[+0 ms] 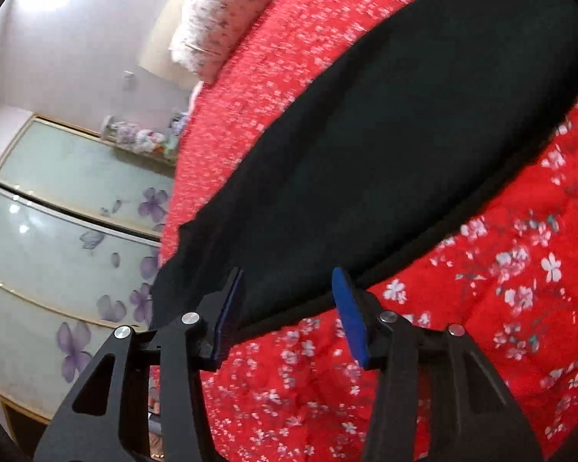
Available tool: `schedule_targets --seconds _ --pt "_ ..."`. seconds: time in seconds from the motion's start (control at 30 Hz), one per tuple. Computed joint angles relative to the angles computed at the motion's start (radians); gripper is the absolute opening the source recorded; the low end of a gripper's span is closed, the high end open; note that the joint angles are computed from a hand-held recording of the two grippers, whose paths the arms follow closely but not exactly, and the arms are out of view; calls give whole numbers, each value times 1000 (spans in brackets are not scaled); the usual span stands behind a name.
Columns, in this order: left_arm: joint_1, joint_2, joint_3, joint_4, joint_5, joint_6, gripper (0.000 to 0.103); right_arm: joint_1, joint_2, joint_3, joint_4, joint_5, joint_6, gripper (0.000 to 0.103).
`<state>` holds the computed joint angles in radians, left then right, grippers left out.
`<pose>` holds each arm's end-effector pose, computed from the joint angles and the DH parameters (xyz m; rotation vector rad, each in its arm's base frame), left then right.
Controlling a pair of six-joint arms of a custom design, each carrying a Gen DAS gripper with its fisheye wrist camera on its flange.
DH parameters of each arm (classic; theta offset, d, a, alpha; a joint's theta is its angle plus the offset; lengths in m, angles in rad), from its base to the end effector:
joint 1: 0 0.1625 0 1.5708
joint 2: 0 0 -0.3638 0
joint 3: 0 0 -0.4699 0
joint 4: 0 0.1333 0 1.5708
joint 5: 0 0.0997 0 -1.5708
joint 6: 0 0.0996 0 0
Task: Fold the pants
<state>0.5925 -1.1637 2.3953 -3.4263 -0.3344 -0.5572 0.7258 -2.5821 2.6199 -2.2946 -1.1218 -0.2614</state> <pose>-0.2052 -0.4122 0.0852 -0.0327 2.1969 -1.5546 -0.1036 -0.3280 0.3316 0.6022 2.8191 -1.2177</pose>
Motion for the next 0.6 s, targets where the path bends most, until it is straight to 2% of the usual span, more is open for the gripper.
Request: schedule_targets --seconds 0.03,0.1,0.27,0.4,0.6 --pt "-7 8 1 -10 -8 23 82 13 1 3 -14 -27 13 46" --pt "-18 40 -17 -28 -28 64 84 10 13 -1 -22 -34 30 43" --pt "-27 95 -46 -53 -61 137 87 -12 5 1 -16 -17 75 42" --pt "-15 102 -60 -42 -84 152 89 -55 -34 13 -7 10 92 42" --pt "6 83 -57 12 -132 98 89 -138 -96 32 -10 72 140 42"
